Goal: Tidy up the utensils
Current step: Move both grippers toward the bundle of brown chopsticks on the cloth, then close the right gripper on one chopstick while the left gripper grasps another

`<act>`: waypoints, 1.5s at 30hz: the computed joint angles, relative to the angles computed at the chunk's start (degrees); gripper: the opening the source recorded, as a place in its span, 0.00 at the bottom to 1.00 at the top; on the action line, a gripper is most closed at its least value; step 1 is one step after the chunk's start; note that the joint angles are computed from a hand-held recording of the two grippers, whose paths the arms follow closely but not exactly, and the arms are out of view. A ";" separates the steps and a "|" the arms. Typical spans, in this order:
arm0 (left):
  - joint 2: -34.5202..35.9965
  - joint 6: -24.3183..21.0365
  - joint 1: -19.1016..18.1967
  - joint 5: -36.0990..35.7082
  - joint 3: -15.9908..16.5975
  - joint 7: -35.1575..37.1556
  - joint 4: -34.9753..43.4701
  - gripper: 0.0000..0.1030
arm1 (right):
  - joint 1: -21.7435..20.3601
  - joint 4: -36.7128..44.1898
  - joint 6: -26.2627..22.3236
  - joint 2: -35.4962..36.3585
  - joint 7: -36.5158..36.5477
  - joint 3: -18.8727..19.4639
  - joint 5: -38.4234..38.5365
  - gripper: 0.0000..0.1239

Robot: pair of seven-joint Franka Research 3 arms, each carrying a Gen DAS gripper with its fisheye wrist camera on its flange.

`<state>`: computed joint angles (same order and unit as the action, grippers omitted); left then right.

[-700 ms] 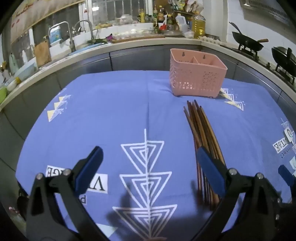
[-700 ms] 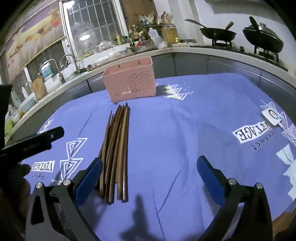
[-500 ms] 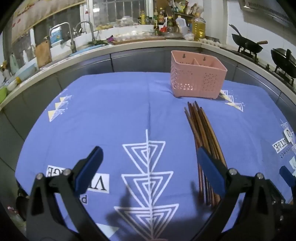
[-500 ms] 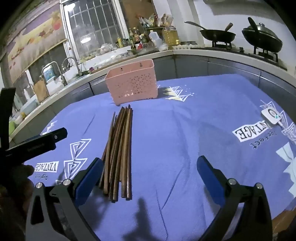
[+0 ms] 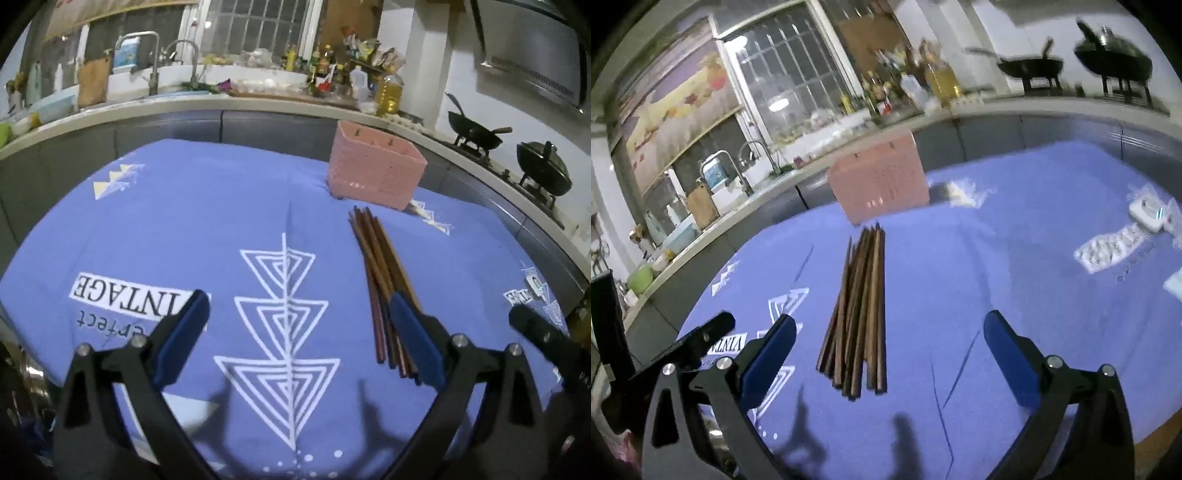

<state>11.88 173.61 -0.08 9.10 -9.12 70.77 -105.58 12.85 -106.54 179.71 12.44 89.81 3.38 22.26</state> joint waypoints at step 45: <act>12.14 -4.67 -9.30 33.74 10.88 -25.11 23.31 0.94 | 13.20 8.50 3.26 6.43 4.55 -16.25 -13.80 0.46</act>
